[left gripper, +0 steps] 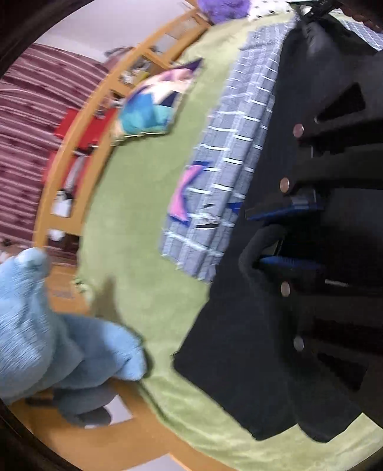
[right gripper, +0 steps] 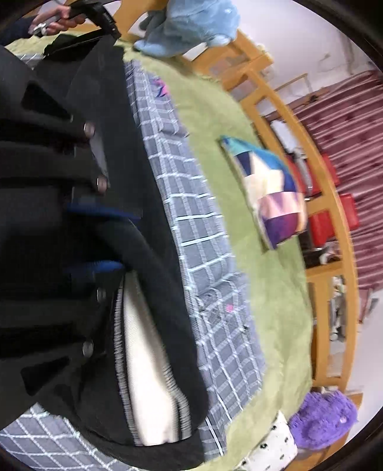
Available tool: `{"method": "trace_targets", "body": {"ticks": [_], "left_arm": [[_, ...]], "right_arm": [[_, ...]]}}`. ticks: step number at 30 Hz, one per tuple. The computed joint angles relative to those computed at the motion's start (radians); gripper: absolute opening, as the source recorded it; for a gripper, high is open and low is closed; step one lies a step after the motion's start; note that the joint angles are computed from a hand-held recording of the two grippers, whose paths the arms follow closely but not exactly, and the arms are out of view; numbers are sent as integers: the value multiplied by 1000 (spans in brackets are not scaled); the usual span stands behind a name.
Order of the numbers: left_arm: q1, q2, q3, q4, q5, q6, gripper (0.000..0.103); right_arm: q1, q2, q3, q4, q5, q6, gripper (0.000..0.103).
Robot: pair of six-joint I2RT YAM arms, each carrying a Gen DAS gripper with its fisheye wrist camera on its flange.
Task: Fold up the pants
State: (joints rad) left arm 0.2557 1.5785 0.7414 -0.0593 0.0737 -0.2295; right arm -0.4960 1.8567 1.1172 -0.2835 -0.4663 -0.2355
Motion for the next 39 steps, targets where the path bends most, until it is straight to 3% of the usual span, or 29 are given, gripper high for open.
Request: {"method": "trace_targets", "body": {"ticks": [1, 2, 3, 5, 9, 14, 18, 20, 22, 23, 24, 25, 27, 29, 32, 34, 35, 36, 37, 39], "left_arm": [[-8, 0, -15, 6, -2, 2, 29], [-14, -17, -45, 27, -6, 6, 41], [-26, -49, -85, 53, -17, 10, 61], [-37, -144, -181, 101, -24, 20, 74], [-12, -373, -331, 21, -10, 76, 74], [145, -624, -494, -96, -4, 204, 75], [277, -607, -544, -96, 102, 298, 75], [250, -534, -548, -34, 125, 296, 77], [142, -436, -564, 111, 12, 263, 79], [68, -342, -569, 223, -112, 226, 79], [36, -270, -566, 293, -172, 209, 79], [32, -168, -552, 375, -197, 216, 77], [78, -60, -501, 436, -180, 268, 19], [156, -35, -404, 369, -112, 314, 19], [240, -42, -253, 353, -173, 317, 19], [310, -56, -118, 256, -153, 274, 25], [338, -61, -65, 200, -126, 249, 39], [355, -70, -30, 157, -115, 235, 66], [373, -94, -13, 134, -95, 233, 76], [390, -162, -61, 182, -61, 252, 79]], "right_arm": [[3, 9, -7, 9, 7, -7, 41], [4, 4, -37, 29, 4, -23, 41], [-1, -8, -73, 48, -8, -41, 44], [-18, -31, -135, 74, -16, -76, 47], [-106, -91, -268, 80, -61, -173, 48], [-254, -201, -443, 66, -109, -349, 48], [-355, -246, -512, 12, -132, -446, 48], [-401, -258, -536, -14, -141, -489, 48], [-429, -271, -555, -26, -132, -507, 48], [-443, -278, -566, -30, -127, -515, 48], [-458, -286, -576, -33, -121, -518, 48], [-472, -290, -582, -36, -120, -520, 48], [-502, -296, -592, -44, -116, -521, 48], [-520, -307, -609, -32, -103, -518, 48], [-502, -313, -628, 8, -75, -484, 48], [-496, -316, -639, 22, -63, -473, 48], [-494, -318, -644, 26, -58, -469, 48], [-493, -321, -649, 29, -57, -465, 48], [-500, -320, -650, 25, -59, -472, 48], [-499, -323, -659, 28, -57, -469, 48]]}}
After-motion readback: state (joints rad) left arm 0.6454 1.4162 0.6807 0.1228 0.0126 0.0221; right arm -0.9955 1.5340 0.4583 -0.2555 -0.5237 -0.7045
